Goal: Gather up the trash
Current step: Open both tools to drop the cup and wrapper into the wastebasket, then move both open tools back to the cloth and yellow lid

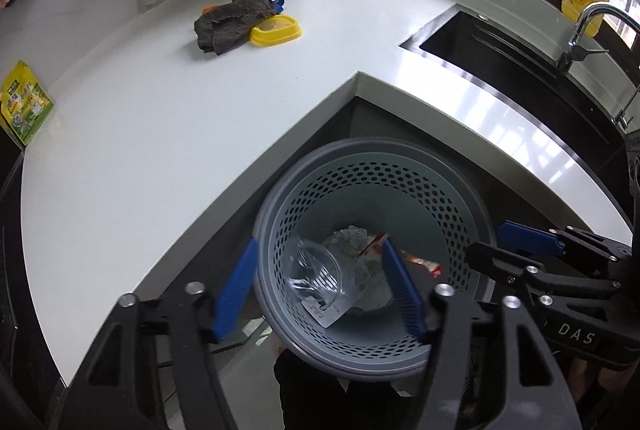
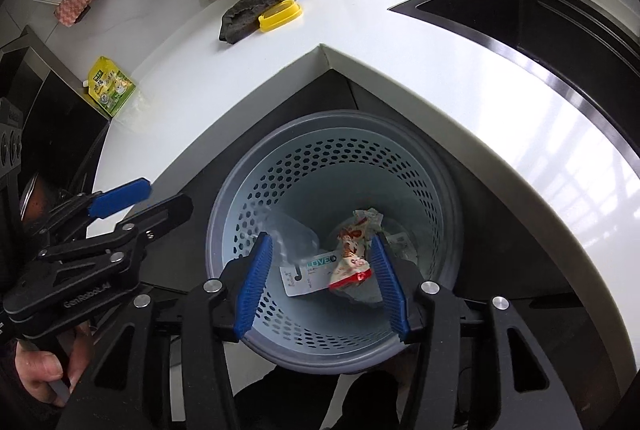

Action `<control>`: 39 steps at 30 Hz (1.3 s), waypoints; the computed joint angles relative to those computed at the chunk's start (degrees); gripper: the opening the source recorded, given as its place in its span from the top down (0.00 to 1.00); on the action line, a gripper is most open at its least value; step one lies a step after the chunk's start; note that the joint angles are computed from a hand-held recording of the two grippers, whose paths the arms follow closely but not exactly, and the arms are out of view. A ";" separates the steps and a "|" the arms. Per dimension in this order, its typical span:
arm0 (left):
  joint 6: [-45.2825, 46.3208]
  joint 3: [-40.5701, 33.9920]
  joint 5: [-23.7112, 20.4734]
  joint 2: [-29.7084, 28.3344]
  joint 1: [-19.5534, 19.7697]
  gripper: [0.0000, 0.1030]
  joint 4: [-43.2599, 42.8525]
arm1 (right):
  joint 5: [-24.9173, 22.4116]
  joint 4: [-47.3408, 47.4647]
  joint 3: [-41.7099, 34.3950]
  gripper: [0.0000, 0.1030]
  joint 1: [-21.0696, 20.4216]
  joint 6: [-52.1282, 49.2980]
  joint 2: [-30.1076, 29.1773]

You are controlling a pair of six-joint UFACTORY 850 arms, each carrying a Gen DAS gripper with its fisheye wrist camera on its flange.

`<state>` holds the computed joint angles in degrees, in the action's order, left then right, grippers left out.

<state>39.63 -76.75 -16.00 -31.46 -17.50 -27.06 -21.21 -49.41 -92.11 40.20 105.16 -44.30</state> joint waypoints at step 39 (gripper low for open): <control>-19.63 -6.95 1.35 3.11 -0.39 0.26 13.62 | -3.46 -20.53 7.60 0.40 -2.90 15.44 10.86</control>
<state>19.99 -83.70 -14.65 -28.35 -17.88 -13.45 -24.67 -69.94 -84.51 37.30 120.61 -33.44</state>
